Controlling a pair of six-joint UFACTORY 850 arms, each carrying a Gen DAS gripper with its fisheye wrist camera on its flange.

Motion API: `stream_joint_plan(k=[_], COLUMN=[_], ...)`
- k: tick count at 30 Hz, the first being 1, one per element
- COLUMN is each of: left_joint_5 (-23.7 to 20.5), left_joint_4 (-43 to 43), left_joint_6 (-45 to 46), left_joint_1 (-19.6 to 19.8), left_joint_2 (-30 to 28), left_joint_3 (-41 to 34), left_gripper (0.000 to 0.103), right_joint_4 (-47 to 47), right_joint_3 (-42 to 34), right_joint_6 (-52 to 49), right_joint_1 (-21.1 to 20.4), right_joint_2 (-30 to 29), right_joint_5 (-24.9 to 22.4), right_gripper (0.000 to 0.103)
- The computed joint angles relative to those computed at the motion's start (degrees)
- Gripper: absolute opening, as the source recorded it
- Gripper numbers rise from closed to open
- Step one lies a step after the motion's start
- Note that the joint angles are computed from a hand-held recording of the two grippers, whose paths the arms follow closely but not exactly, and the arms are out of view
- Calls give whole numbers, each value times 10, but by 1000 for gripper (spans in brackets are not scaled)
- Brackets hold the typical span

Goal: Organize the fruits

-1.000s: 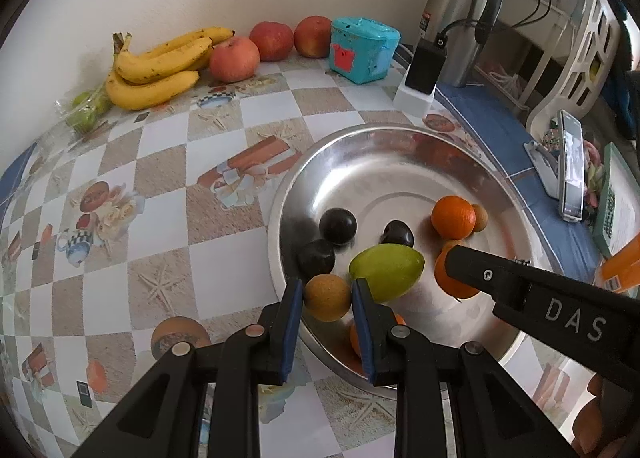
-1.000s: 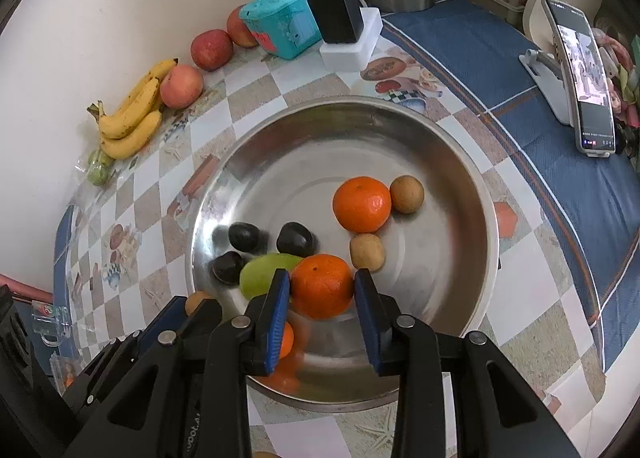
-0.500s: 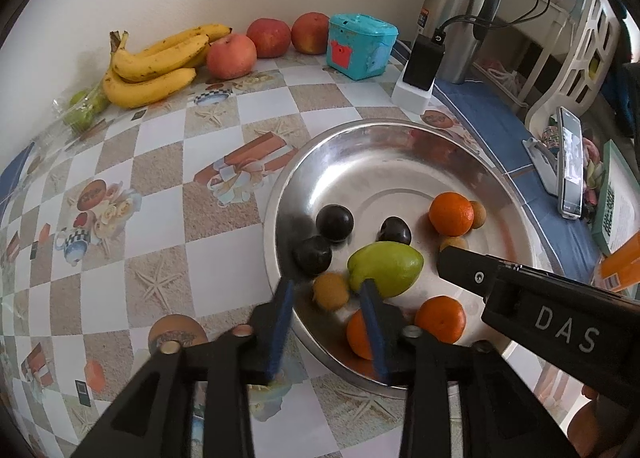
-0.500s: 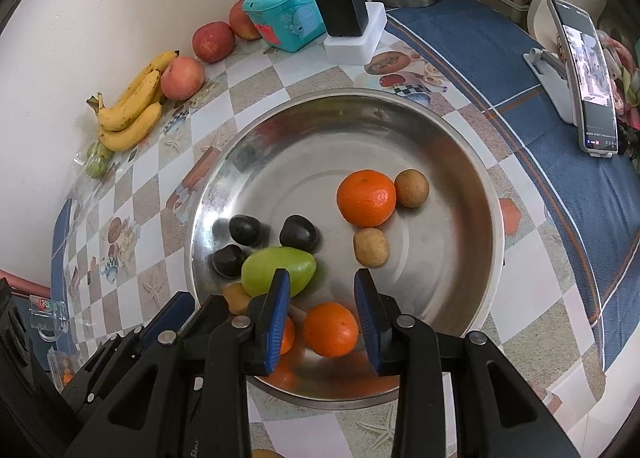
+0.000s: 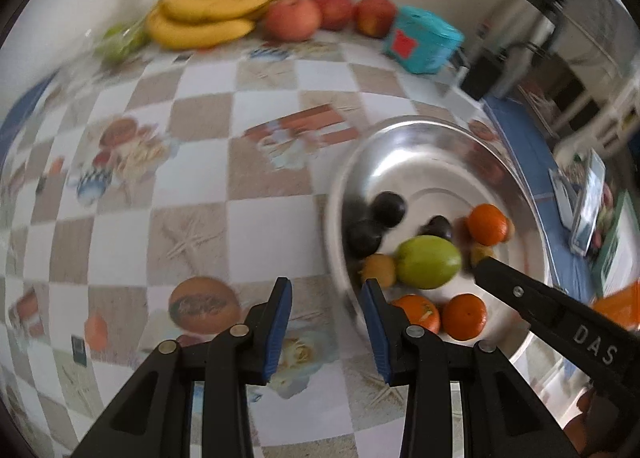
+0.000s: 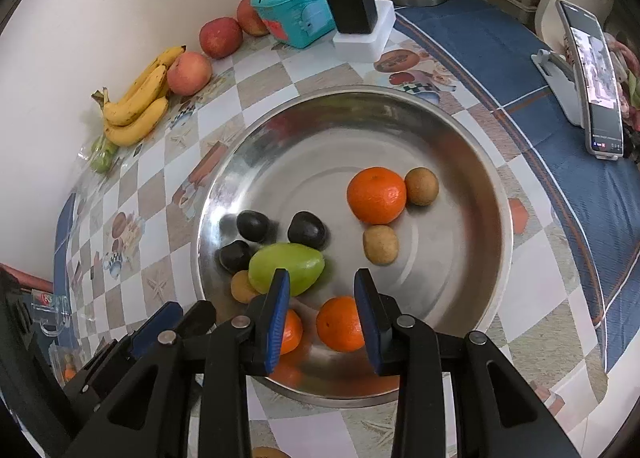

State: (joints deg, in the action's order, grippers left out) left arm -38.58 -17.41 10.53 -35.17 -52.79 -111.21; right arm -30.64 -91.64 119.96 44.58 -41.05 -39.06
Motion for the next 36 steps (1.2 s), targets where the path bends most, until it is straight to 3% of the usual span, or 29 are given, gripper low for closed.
stream_joint_plan(k=[12,15,17,19,25,33,35,36], left_joint_5=[-10,-5,-7,-12,-49,-57,-60,-60], left_joint_4=[112,124,144,160,195,239,255,262], left_joint_6=[-180,-206,-236,-260,-290,-325,-334,-337], left_joint_1=[26,32,34,35,34,33,32,31], left_joint_2=[-2,2,2,0,-18,-25,-28,-28], left_joint_3=[-9,-6,-8,-11,-32,-37,-38,-38], left_gripper=[40,40,48,68,81,100,101,101], right_joint_4=[25,30,28,29,45,35,33,32], right_joint_3=[-40,-60,-71,-81,-119,-133,-133,-134], right_joint_6=[-73,-97,-106,-120,-171,-180,-178,-176], right_joint_1=[-2,-1,0,0,2,4,4,4], right_joint_2=[-22,-32,-37,-43,-66,-76,-76,-77], right_joint_5=[-12,-23,-30,-34,-59,-65,-64,-66], right_gripper=[36,55,56,60,70,80,86,95])
